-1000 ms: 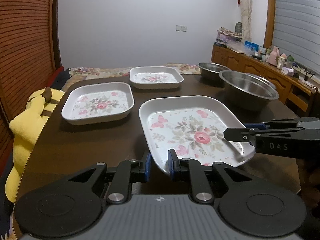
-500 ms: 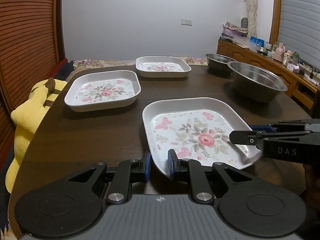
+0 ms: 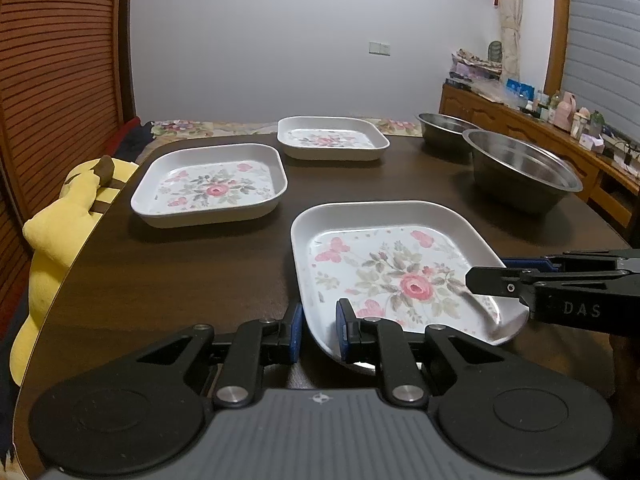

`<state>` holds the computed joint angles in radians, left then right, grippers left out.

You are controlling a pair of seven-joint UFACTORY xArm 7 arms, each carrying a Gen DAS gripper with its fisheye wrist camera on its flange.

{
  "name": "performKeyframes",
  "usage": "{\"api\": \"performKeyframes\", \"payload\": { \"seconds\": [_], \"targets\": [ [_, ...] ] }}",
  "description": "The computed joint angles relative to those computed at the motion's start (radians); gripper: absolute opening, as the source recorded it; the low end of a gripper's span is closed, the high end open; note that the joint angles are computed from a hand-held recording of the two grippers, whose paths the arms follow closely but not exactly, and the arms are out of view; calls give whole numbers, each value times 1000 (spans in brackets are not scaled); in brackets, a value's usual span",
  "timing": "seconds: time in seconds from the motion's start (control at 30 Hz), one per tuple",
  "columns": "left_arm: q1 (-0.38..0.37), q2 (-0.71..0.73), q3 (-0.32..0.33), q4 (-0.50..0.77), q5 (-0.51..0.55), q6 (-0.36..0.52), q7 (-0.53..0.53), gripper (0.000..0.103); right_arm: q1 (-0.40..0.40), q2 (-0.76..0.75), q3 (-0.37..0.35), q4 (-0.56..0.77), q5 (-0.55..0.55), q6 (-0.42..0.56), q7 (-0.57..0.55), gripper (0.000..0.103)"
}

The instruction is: Organize plates and bowls

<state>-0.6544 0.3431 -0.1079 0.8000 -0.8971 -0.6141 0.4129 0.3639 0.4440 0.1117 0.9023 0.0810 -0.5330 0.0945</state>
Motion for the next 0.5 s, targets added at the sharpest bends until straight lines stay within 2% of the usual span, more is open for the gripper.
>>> {"api": "performKeyframes", "payload": {
  "seconds": [0.33,0.5],
  "targets": [
    [10,-26,-6,-10,-21,-34,9,32,13,-24,-16,-15,44,-46,-24,29],
    [24,-40,-8,-2,-39,-47,46,33,-1,-46,-9,-13,27,-59,-30,29]
  ]
}}
